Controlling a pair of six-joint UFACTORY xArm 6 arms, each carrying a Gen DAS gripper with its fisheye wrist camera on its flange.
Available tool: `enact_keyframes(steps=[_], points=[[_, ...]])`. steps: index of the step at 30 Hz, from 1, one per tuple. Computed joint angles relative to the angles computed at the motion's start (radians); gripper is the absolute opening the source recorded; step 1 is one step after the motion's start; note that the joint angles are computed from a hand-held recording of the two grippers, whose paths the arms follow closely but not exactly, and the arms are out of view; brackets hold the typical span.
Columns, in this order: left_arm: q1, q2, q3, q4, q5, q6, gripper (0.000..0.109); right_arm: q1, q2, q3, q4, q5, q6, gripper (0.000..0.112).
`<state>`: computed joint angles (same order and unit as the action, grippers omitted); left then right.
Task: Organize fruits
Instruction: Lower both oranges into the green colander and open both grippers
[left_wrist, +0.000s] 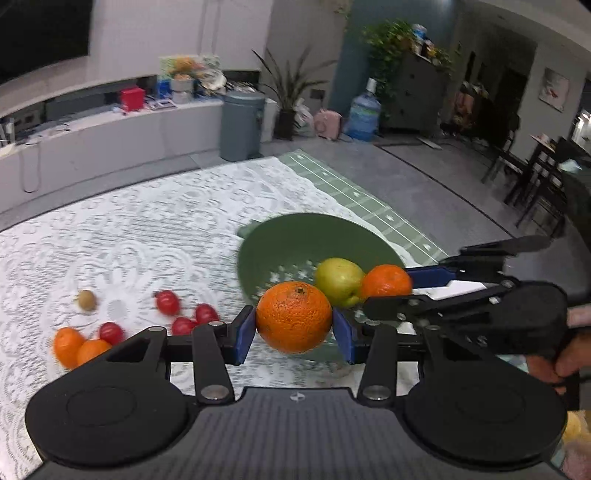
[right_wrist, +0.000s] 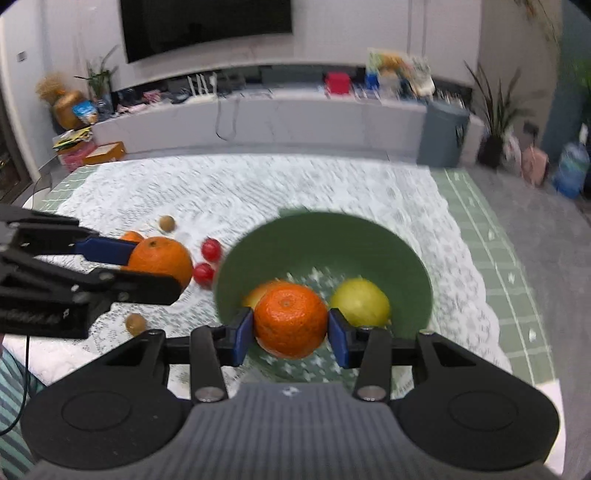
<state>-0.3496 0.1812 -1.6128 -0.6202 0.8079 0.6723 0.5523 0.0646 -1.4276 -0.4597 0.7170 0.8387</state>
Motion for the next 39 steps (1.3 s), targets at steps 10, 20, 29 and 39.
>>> enact_keyframes(steps=[10,20,29,39], points=[[-0.022,0.15,-0.203,0.093,0.173,-0.05,0.051,-0.061,0.06,-0.065,0.241,0.083,-0.229,0.041],[-0.022,0.296,-0.424,0.153,0.34,-0.09,0.051,-0.097,0.181,-0.246,0.401,0.248,-0.444,0.041],[-0.025,0.387,-0.562,0.178,0.419,-0.11,0.051,-0.118,0.276,-0.387,0.451,0.374,-0.523,0.041],[-0.034,0.456,-0.662,0.196,0.479,-0.102,0.052,-0.134,0.327,-0.445,0.485,0.439,-0.558,0.041]])
